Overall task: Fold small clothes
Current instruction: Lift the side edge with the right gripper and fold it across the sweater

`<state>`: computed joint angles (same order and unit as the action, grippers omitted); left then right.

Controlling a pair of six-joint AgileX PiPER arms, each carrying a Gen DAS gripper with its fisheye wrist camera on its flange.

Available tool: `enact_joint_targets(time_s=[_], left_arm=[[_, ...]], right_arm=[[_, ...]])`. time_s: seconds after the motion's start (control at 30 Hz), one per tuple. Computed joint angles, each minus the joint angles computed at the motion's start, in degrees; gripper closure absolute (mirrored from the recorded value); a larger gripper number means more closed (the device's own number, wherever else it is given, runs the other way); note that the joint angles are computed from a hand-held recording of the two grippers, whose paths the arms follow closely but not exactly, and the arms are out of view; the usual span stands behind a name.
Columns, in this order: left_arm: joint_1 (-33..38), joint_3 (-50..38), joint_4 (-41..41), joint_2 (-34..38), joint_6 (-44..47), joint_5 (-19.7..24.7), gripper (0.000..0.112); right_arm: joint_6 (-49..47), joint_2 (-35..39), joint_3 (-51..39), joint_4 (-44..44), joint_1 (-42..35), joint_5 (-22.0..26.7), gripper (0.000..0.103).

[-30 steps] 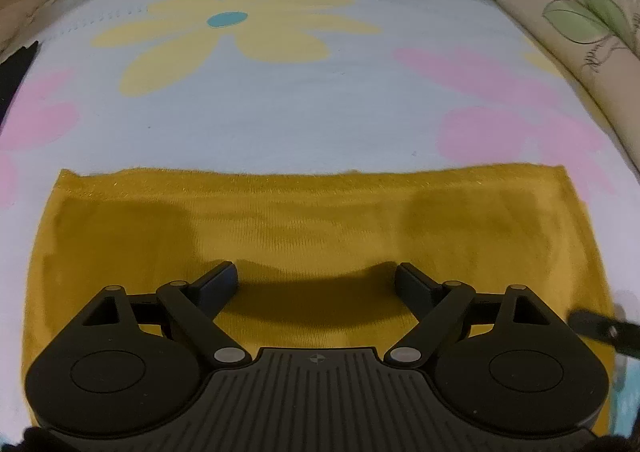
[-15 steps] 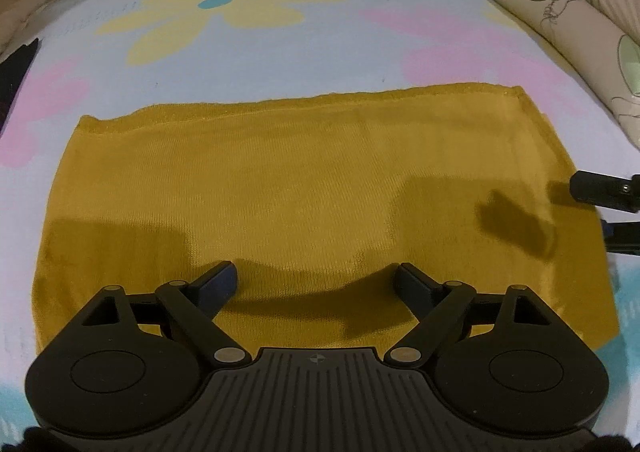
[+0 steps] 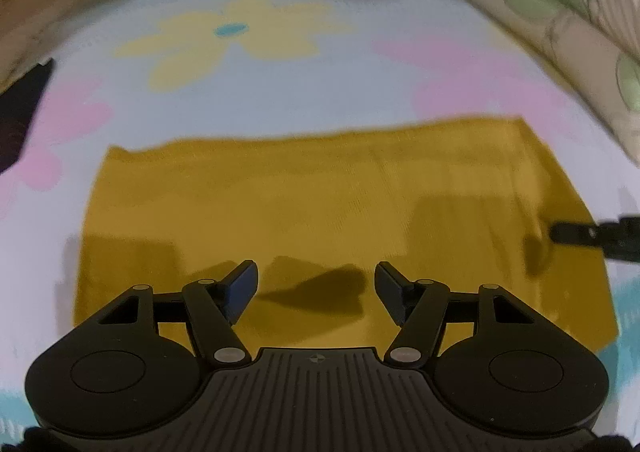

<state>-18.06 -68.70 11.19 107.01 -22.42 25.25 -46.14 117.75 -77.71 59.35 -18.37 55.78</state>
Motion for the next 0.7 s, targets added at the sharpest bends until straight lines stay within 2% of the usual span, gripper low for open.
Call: enact_joint_targets(time_s=[0.07, 0.13, 0.2, 0.23, 0.3, 0.33, 0.4, 0.6, 0.7], left_arm=[[0.15, -1.62, 1.33, 1.07, -2.76, -0.18, 0.049], [0.55, -3.74, -1.65, 2.68, 0.33, 0.91, 0.049], [-0.52, -8.19, -0.60, 6.80, 0.78, 6.75, 0.049], [-0.38, -8.72, -1.23, 7.88, 1.82, 7.14, 0.048], [-0.12, -7.23, -0.35, 7.31, 1.53, 4.58, 0.049], [0.92, -7.93, -3.34, 7.08, 4.09, 5.63, 0.052], [3.49, -6.73, -7.15, 4.90, 5.54, 4.18, 0.053], [10.76, -2.81, -12.65, 0.14, 9.56, 2.09, 0.053], [14.95, -1.45, -21.46, -0.35, 16.65, 1.99, 0.053]], right_arm=[[-0.13, -1.36, 0.33, 0.43, 0.47, -0.45, 0.079], [0.95, -2.65, 0.29, -0.20, 1.38, -0.93, 0.079], [1.17, -3.56, 0.58, -0.26, 2.09, -1.48, 0.079], [1.28, -3.81, 0.70, -0.47, 2.22, -1.70, 0.079], [1.99, -4.31, 1.08, -1.03, 2.80, -2.46, 0.079], [2.28, -4.64, 1.39, -1.10, 3.22, -2.87, 0.079], [2.58, -5.50, 1.94, -0.84, 4.12, -3.73, 0.079], [1.32, -7.37, 2.19, 4.17, 6.76, -2.08, 0.079], [1.34, -7.30, 2.53, 8.48, 8.95, -1.01, 0.079]])
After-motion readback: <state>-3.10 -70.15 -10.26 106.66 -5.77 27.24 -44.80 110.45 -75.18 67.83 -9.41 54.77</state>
